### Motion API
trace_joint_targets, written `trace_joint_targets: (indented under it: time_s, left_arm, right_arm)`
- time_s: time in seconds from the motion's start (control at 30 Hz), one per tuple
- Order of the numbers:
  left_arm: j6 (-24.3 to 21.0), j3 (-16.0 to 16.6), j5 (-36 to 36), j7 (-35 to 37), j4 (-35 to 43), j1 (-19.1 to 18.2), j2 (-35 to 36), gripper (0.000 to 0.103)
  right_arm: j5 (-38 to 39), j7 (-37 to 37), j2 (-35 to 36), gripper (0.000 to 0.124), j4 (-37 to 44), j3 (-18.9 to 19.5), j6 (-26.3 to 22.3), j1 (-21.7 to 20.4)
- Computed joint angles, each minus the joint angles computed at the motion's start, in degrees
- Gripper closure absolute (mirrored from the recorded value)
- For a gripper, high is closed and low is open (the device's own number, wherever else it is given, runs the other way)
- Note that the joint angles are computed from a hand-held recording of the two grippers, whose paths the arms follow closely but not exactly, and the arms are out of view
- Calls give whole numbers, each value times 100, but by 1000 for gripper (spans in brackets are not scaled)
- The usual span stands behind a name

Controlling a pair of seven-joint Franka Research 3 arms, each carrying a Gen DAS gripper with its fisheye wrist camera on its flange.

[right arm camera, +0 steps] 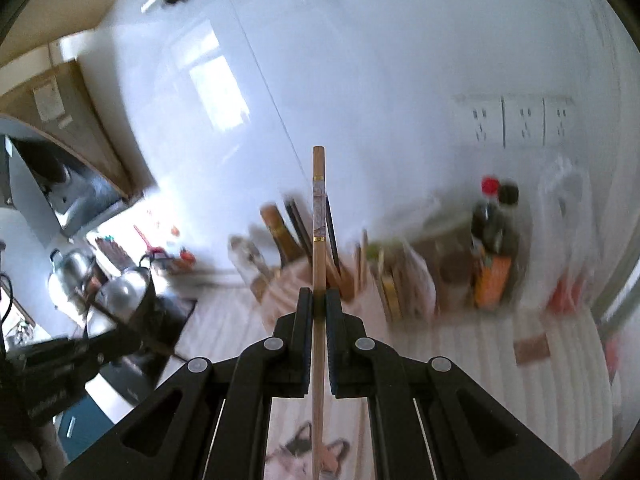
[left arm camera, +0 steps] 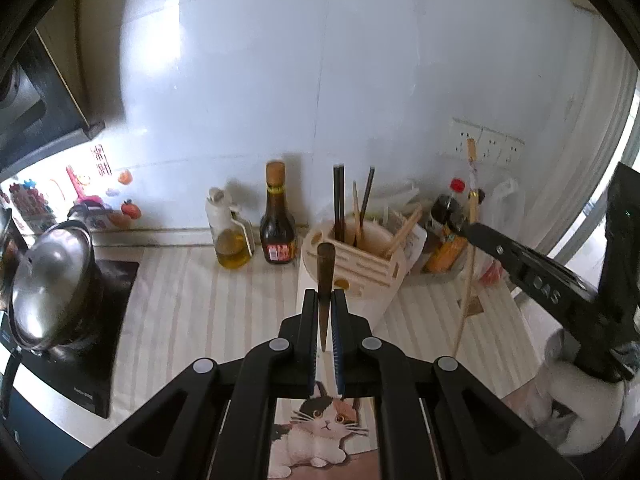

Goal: Organize utensils
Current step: 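Lift the dark chopstick over the holder while the right tool lifts its light chopstick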

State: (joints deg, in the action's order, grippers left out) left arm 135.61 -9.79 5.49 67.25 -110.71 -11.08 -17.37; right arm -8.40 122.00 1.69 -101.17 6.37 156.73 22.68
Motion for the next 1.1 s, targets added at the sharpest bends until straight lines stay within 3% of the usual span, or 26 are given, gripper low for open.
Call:
trace_joint_targets:
  time_s: [0.33, 0.7, 1.1]
  left_arm:
    - [-186, -70, 364, -94, 1166, 162, 590, 99]
    - [-514, -111, 566, 109, 2898, 186, 1837, 99]
    - [-955, -86, 455, 157, 4260, 78, 3131, 99]
  right_arm:
    - [-282, 89, 971, 118, 1569, -284, -229, 205]
    - [-438, 271, 1970, 118, 3031, -809, -267, 484]
    - [-1409, 1432, 2556, 118, 3099, -1816, 828, 960]
